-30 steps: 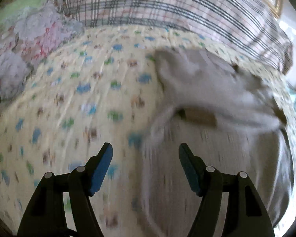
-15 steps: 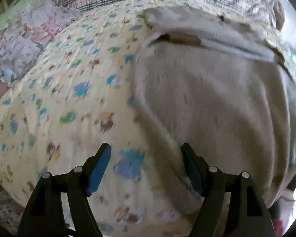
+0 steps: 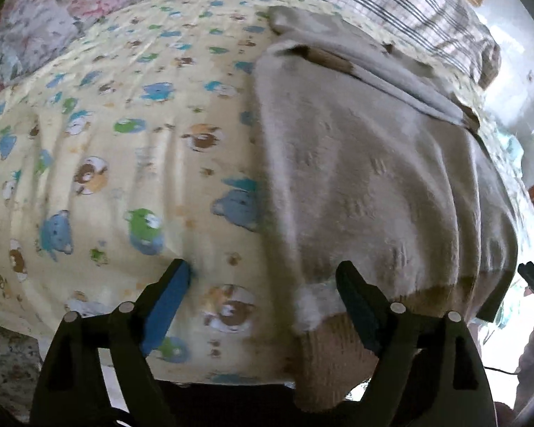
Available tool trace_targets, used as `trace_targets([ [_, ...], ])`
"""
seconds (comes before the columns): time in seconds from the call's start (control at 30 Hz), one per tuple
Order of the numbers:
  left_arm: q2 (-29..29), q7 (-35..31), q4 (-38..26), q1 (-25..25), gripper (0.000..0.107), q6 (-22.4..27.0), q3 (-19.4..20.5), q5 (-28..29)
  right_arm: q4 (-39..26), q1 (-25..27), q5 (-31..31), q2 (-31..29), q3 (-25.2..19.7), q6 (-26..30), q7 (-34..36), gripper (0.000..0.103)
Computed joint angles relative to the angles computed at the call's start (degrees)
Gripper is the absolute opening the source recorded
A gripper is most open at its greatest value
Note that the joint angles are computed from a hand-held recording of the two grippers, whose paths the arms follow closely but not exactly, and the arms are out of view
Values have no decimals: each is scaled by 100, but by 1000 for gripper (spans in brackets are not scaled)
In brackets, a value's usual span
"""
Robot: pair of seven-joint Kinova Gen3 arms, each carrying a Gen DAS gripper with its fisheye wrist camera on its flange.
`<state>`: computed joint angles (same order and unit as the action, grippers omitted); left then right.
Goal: Fold small clothes
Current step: 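Grasp the ribbed hem with the left gripper while the right gripper grasps the hem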
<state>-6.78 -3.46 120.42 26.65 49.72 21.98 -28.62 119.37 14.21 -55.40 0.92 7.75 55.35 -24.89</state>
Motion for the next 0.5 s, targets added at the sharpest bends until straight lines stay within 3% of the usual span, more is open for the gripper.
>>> trace_targets([
  [0.07, 240, 131, -147, 107, 86, 233, 145, -214, 73, 26, -79, 52, 10, 120, 146, 60],
  [0.17, 244, 110, -72, 300, 84, 36, 71, -292, 168, 3, -103, 124, -40, 177, 305, 60],
  [0.27, 346, 250, -98, 468, 76, 144, 119, -464, 214, -14, -189, 323, -130, 297, 463, 60],
  [0.3, 358, 313, -90, 521, 67, 147, 112, -520, 295, 8, -323, 326, -150, 277, 612, 60],
  [0.33, 341, 363, -69, 571, 48, 133, 105, -582, 345, 33, -420, 324, -156, 282, 756, 55],
  [0.37, 276, 340, -25, 602, 38, 56, 77, -611, 359, 61, -446, 331, -163, 306, 825, 44],
  [0.4, 206, 236, 30, 591, 15, -82, 18, -590, 318, 83, -419, 404, -133, 396, 802, 10],
  [0.43, 65, 55, 116, 582, 7, -273, -68, -475, 250, 150, -383, 509, -92, 524, 709, 11],
  [0.5, -165, -49, 256, 467, 5, -446, -4, -399, 198, 323, -381, 561, -40, 689, 748, 11],
])
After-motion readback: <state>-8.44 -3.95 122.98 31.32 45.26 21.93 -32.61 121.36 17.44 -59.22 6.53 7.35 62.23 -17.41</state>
